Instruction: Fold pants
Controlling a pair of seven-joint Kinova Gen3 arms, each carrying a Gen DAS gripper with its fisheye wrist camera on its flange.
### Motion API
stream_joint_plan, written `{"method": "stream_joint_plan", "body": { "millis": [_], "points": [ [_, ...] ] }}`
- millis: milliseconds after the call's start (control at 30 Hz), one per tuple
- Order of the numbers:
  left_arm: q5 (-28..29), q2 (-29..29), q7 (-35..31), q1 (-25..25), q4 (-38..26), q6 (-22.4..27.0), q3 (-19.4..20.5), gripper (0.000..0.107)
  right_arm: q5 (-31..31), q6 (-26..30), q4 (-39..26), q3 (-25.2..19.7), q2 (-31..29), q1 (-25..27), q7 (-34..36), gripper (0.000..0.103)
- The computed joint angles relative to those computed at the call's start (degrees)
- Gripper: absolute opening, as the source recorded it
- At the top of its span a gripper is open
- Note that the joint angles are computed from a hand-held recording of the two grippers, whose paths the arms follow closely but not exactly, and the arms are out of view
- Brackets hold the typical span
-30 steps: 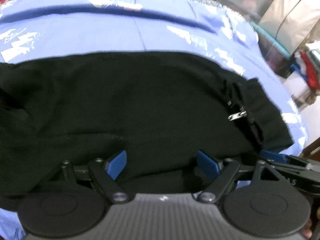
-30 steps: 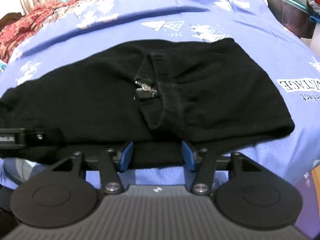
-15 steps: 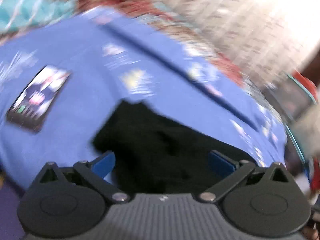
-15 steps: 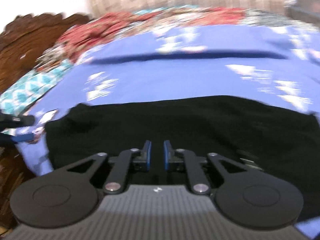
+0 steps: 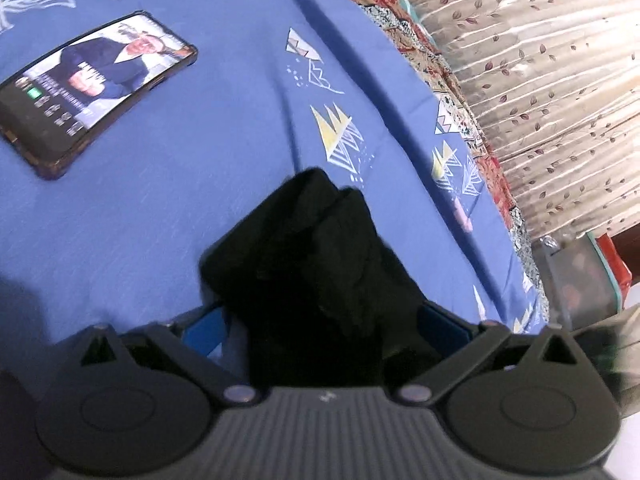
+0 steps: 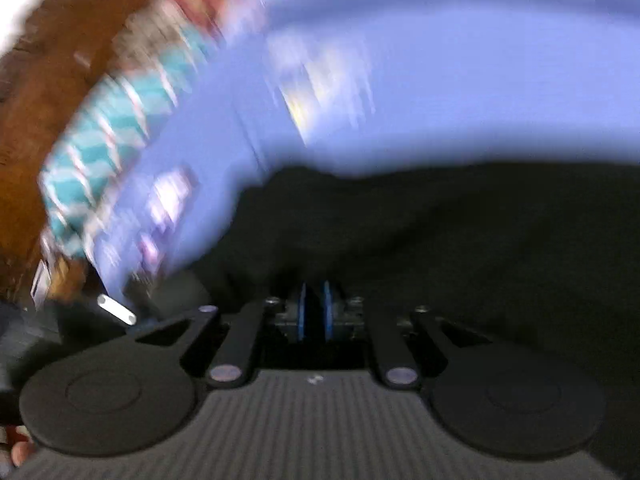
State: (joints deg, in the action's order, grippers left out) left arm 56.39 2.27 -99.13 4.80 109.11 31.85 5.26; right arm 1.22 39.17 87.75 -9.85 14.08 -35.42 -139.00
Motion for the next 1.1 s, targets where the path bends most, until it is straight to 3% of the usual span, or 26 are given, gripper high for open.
{"method": "stream_joint_plan", "body": {
  "millis": [33, 67, 100, 167, 267, 367, 500, 600, 733, 867, 967, 1033, 1100],
  "points": [
    [-2.33, 0.66, 1.87, 2.65, -0.57, -1.01, -1.71, 0.098, -2.33, -2.33, 2.36, 0.47, -0.73, 0.46, -0.81, 0.007],
    [-4.66, 0.93, 3.36, 5.29, -0.89, -2.31, -3.33, 0.086, -4.66, -4.66, 4.22, -0.05, -1.47, 1.73, -0.69, 0.007],
    [-6.61, 0.68, 4.26, 6.88, -0.81, -3.3, -4.19, 0.068, -6.99, -6.99, 5.9, -1.63, -2.0, 4.04, 0.12, 0.007],
    [-7.73, 0.58, 4.23, 6.88, -1.14, -3.31, -3.5, 0.043, -11.65, -9.28, 7.87, -5.36, -2.79, 8.86, 3.63, 0.007],
    [-7.97, -1.27, 4.68, 11.58, -0.26, -5.41, -6.96, 0.038, -18.64, -12.79, 11.67, -7.46, -4.99, 12.49, 6.36, 0.01],
    [-14.57, -3.34, 5.9, 19.55, -0.42, -9.22, -10.69, 0.036, -25.63, -19.49, 17.29, -10.91, -8.28, 16.18, 9.37, 0.013],
    [-23.89, -4.8, 6.48, 30.17, -1.01, -14.59, -14.14, 0.036, -26.24, -25.2, 23.77, -9.78, -14.96, 16.66, 7.08, 0.014],
    [-30.88, -4.3, 5.3, 38.13, -2.38, -16.65, -16.4, 0.036, -20.91, -26.16, 28.29, -13.45, -21.77, 23.08, 0.09, 0.014],
    [-40.2, -0.58, 3.71, 48.75, -6.88, -15.12, -19.95, 0.038, -16.36, -26.82, 34.69, -16.94, -31.11, 30.41, -9.23, 0.017],
    [-49.52, 3.99, 6.62, 58.95, -12.05, -8.59, -25.27, 0.057, -11.07, -22.37, 38.27, -17.89, -38.45, 33.7, -18.55, 0.035],
    [-53.4, 2.65, 7.79, 59.43, -10.65, -9.05, -22.9, 0.08, -8.18, -23.63, 40.45, -16.65, -39.75, 31.74, -24.09, 0.048],
    [-52.13, 0.03, 5.88, 57.1, -8.29, -10.58, -20.06, 0.087, -7.87, -25.74, 41.46, -15.86, -40.06, 30.49, -24.48, 0.058],
    [-48.21, -2.98, 3.29, 56.19, -6.12, -11.32, -20.06, 0.092, -6.72, -26.65, 40.85, -16.48, -39.28, 30.65, -23.85, 0.073]
  ]
}}
